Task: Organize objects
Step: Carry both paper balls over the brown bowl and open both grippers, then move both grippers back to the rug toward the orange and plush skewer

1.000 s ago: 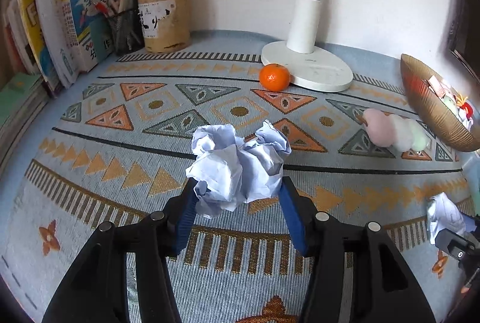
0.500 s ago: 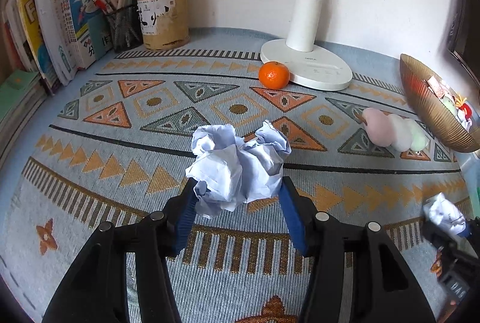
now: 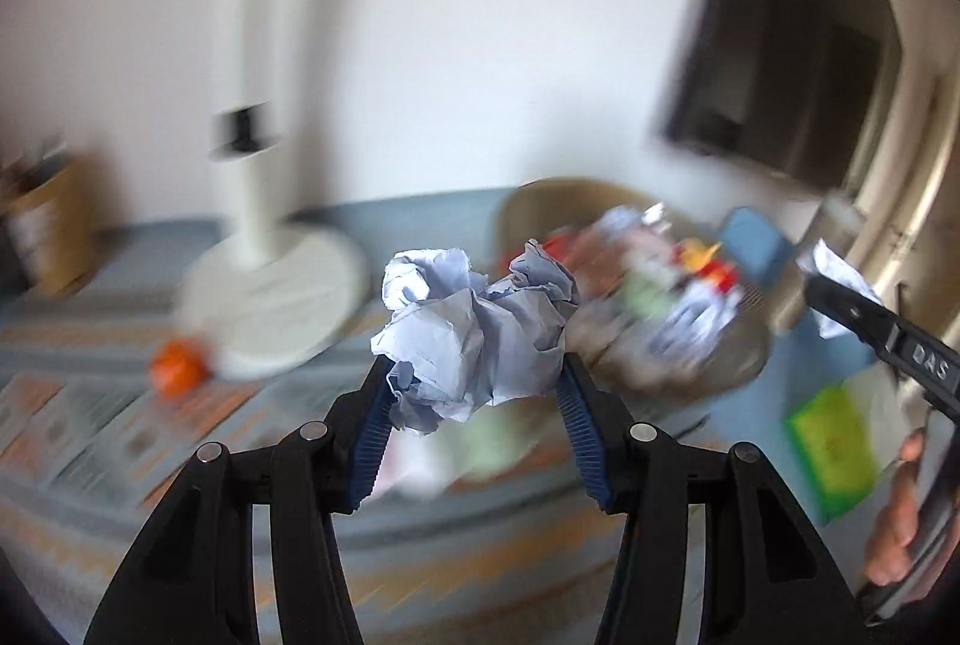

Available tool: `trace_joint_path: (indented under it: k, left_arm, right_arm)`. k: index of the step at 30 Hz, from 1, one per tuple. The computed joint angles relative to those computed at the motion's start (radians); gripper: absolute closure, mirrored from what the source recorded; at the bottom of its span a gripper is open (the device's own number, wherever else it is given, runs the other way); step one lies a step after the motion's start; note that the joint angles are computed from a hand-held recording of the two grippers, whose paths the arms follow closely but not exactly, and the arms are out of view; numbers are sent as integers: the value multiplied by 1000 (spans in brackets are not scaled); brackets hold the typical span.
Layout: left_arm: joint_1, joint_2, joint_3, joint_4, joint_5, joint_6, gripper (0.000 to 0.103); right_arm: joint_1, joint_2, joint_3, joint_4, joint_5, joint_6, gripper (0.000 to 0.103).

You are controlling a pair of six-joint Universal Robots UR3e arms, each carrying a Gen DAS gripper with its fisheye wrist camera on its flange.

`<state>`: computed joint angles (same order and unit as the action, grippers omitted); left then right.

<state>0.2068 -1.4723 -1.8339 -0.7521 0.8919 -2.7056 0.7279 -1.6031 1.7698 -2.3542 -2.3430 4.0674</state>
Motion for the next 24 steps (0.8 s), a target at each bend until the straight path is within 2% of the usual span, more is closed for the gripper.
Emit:
trace_joint_path:
  k: [2,5,9,10,11,12,13,15,18,20,24]
  left_arm:
    - [-101,-136,130,51,44,-71,53]
    - [-200,-331,352,52,83,-150,53]
    - [-265,-497,550,25,100,-182,53]
    - [-276,-527,585,12,102,-178,53]
    - [-281,-551,613,-11,96,-164,51]
    - [-284,-570,633,-32,88,-151,43]
    - [-288,-586,649,-44,91,-150,24]
    - [-291,-596,638,-18,108,-164,12]
    - [-267,-572,604,-48,84,-123,12]
    - [-236,-546,568,-59,32,-109,12]
    - [-170,-458,476,-108,-40,-39,12]
  right_arm:
    - [-90,-54,36,-55,23,-47,58]
    - [-235,-97,80,-158,130,-126,57]
    - [-374,-47,66,-247,258,-210,56]
    - [-392,-21,49,-253,272,-220,54]
    - [-408,21,26,-261,279,-229,48]
    - [-427,41,15,-265,294,-244,43]
    - [-445,65,2,-268,314,-263,39]
    - [-468,98,-11,-293,338,-299,36]
    - [-485,77,22,-307,361,-282,36]
    - [-493,44,70,-341,393,-276,35]
    - [-467,-18,126,-325,373,-228,35]
